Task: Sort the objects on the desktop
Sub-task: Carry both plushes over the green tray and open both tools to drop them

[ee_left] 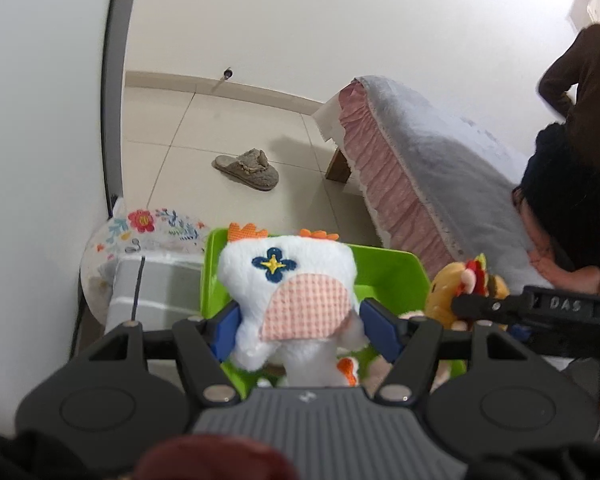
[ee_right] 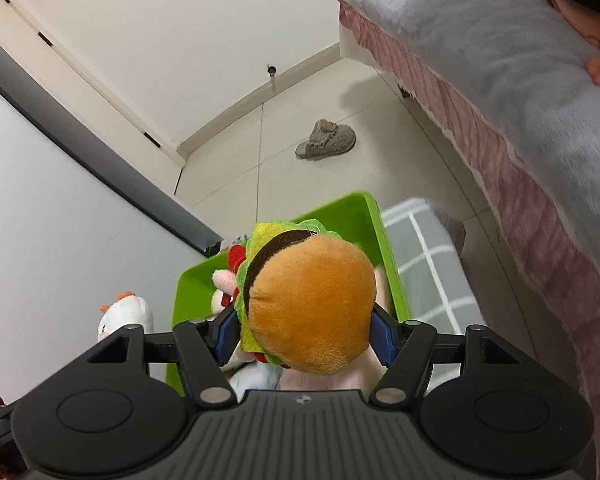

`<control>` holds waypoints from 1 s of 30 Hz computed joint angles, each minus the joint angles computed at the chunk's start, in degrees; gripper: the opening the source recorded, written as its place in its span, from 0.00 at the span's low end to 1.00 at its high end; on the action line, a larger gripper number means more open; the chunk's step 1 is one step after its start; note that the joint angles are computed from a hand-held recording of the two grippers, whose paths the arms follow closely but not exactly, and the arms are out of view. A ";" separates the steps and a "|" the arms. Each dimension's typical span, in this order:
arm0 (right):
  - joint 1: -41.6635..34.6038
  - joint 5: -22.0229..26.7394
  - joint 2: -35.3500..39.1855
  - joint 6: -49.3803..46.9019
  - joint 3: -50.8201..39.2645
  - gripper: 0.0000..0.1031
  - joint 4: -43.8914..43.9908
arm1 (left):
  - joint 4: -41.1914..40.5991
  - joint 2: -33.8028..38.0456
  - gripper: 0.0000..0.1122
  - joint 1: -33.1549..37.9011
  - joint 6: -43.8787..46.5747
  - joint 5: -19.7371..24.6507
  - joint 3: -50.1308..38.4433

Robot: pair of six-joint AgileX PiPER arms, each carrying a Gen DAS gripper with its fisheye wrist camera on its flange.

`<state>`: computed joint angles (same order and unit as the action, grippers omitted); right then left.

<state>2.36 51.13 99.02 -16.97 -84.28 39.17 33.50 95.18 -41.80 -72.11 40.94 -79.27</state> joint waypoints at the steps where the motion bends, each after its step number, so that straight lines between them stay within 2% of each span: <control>1: 0.39 -0.42 0.81 0.36 -1.02 0.63 -0.43 | 0.22 0.77 0.57 0.40 0.99 0.10 -0.68; 6: 2.75 -1.65 5.08 2.15 -6.01 0.63 -3.69 | 0.78 4.90 0.57 2.83 6.25 1.46 -4.45; 13: 6.32 -2.97 10.50 5.31 -12.27 0.63 -9.76 | 3.77 12.62 0.57 3.42 15.01 8.30 -12.32; 21: 9.12 -5.05 12.86 6.04 -13.81 0.63 -14.93 | 6.85 21.43 0.57 -0.50 25.84 17.62 -21.95; 26: 9.61 -5.37 13.32 5.66 -13.36 0.63 -16.05 | 6.37 23.24 0.57 -1.64 25.75 16.76 -23.36; 30: 9.99 -5.91 12.89 5.37 -12.49 0.63 -17.46 | 0.61 21.77 0.57 -0.17 25.29 10.64 -21.44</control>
